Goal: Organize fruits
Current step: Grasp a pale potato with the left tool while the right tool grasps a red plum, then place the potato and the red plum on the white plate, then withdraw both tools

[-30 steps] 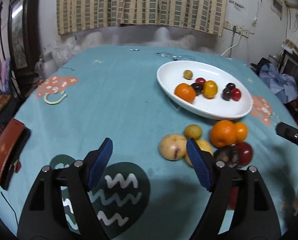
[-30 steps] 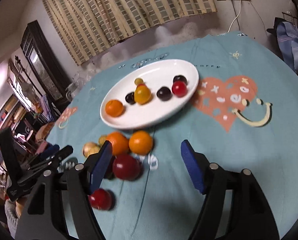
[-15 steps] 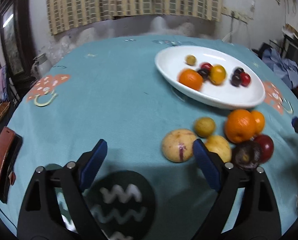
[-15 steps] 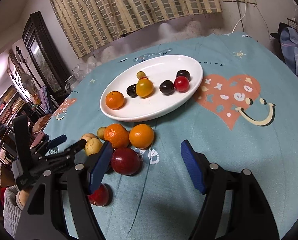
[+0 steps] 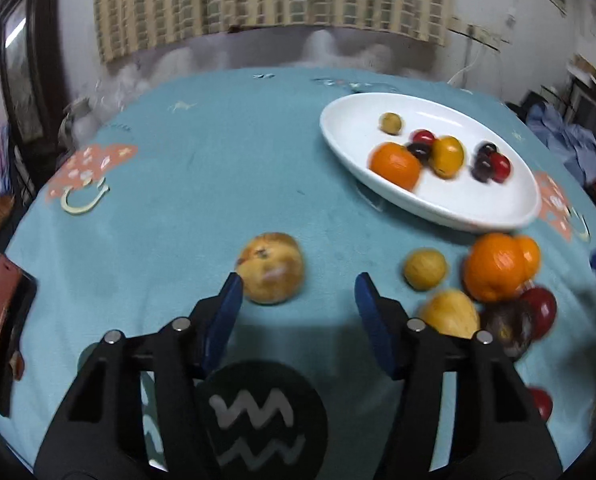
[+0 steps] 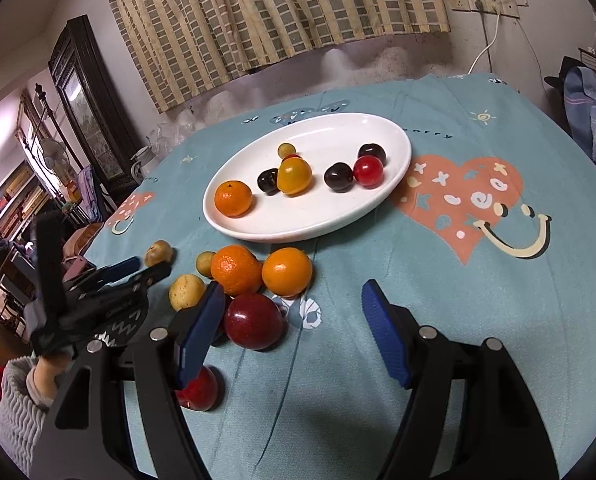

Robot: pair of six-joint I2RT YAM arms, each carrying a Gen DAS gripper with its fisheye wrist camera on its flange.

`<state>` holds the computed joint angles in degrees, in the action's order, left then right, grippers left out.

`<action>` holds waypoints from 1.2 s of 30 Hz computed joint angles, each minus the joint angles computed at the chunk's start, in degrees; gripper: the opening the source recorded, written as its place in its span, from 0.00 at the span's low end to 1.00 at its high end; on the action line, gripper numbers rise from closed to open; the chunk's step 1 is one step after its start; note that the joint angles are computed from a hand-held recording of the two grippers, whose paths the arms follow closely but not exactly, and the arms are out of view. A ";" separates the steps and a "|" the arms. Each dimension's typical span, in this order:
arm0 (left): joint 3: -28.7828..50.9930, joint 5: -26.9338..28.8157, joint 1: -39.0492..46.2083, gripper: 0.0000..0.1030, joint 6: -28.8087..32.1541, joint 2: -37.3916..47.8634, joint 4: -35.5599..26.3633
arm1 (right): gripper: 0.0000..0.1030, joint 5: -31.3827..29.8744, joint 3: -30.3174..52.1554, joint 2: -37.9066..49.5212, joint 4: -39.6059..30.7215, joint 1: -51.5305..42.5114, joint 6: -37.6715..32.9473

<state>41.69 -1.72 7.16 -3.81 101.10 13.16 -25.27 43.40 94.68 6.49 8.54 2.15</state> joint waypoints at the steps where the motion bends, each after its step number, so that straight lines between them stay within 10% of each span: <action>1: 0.91 1.26 0.92 0.57 -0.28 0.69 -0.60 | 0.69 0.10 -0.03 0.03 0.08 0.18 -0.23; 8: 3.94 7.00 4.06 0.38 -2.58 3.60 -2.76 | 0.69 1.98 -0.46 0.49 0.03 2.37 -2.53; 24: -3.53 9.64 4.47 0.38 -3.24 -7.75 -2.80 | 0.67 10.06 0.59 4.93 -0.82 9.03 -8.29; 36: -3.50 9.82 2.85 0.38 -2.88 -6.79 -3.29 | 0.40 7.79 4.35 8.38 -1.34 9.60 -8.61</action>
